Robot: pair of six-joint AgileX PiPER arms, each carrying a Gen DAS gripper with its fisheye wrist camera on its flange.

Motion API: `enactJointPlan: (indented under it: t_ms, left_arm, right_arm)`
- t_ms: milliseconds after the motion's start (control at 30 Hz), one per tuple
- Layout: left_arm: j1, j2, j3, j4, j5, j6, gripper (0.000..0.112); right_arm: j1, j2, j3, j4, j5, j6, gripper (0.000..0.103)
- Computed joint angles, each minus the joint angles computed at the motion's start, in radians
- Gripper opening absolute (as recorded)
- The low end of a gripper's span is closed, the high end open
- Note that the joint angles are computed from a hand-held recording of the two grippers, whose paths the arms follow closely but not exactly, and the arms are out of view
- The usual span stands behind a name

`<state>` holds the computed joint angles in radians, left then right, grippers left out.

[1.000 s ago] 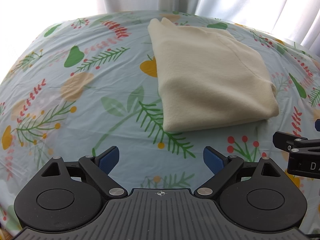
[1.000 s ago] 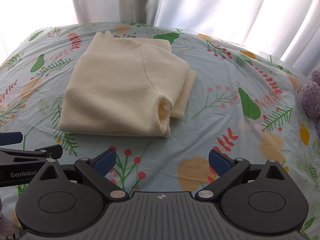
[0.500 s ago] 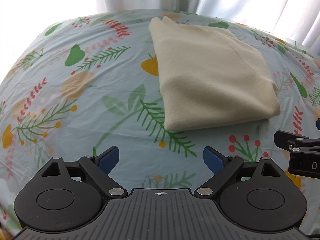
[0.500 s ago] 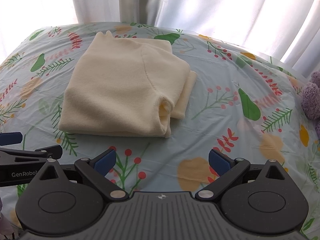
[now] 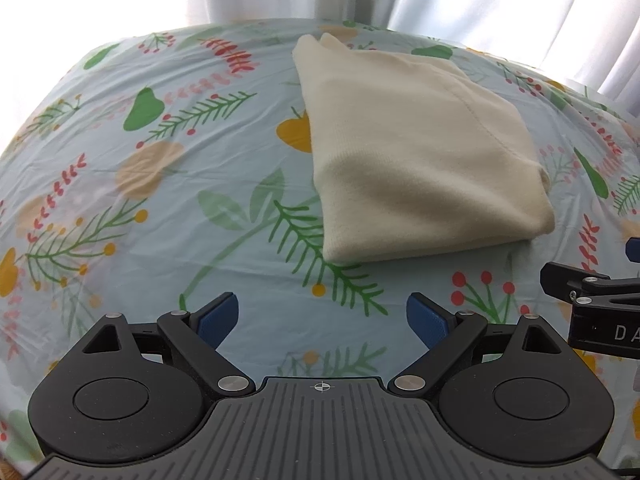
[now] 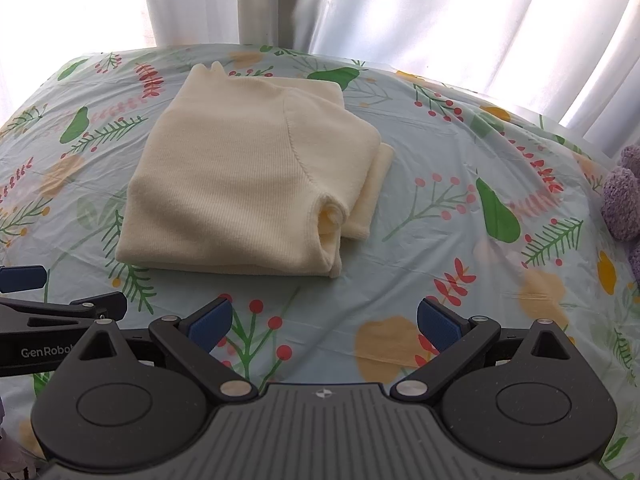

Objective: Fold small clothes

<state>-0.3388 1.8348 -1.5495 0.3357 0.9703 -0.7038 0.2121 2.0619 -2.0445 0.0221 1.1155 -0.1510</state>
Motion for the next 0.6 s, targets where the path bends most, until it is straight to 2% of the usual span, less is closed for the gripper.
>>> enactJointPlan:
  t_ms: [167,600]
  left_arm:
    - [-0.011,-0.01,0.021,0.039,-0.024,-0.019,0.095]
    - [-0.011,-0.009,0.026,0.066,-0.02,-0.013,0.095]
  right_arm:
    - [0.005,0.003,-0.001,-0.006,0.001,0.003,0.099]
    - [0.015,0.01,-0.004,-0.025,-0.003,0.028,0.099]
